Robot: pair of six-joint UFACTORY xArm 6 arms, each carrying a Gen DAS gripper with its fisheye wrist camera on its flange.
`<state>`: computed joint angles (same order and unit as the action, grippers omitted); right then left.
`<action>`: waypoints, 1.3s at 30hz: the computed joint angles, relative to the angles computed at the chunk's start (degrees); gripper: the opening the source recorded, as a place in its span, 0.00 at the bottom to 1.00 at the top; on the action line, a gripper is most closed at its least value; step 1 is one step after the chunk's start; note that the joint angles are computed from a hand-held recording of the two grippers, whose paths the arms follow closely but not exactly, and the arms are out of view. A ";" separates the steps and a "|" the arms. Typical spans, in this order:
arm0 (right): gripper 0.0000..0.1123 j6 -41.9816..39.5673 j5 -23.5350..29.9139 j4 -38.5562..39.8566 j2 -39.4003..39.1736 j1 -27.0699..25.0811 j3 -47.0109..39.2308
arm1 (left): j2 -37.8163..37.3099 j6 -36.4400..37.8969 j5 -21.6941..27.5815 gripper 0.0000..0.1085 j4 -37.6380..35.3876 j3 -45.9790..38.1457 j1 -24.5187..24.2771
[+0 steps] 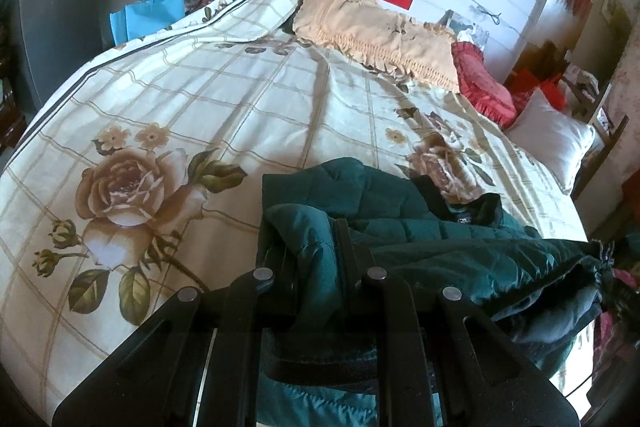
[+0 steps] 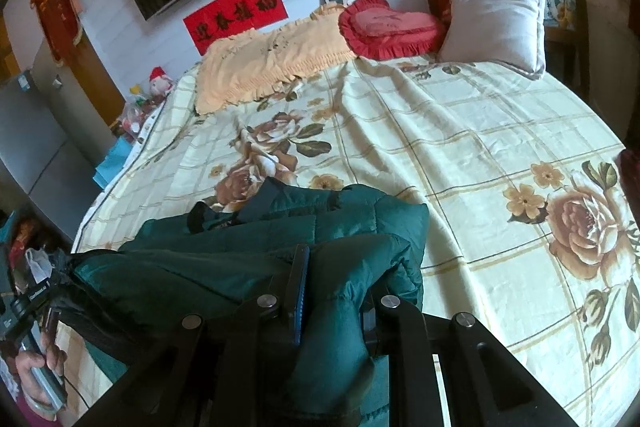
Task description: Fold large clothes
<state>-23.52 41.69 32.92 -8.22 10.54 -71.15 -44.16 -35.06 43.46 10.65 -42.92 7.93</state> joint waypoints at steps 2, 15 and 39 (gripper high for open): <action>0.14 1.35 -0.21 -1.32 1.51 0.36 -0.82 | 1.08 -0.05 -0.35 0.12 0.18 -0.31 0.06; 0.14 5.54 0.70 -4.07 8.57 1.00 -5.49 | 5.27 0.37 -3.60 0.13 -1.14 0.13 1.30; 0.62 -2.05 4.53 14.76 3.23 -4.21 -5.86 | -3.79 17.17 -6.76 0.63 -32.21 1.67 11.22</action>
<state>-25.57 46.23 47.67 -5.00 6.33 -77.01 -47.96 -17.88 36.70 -21.55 -41.24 19.16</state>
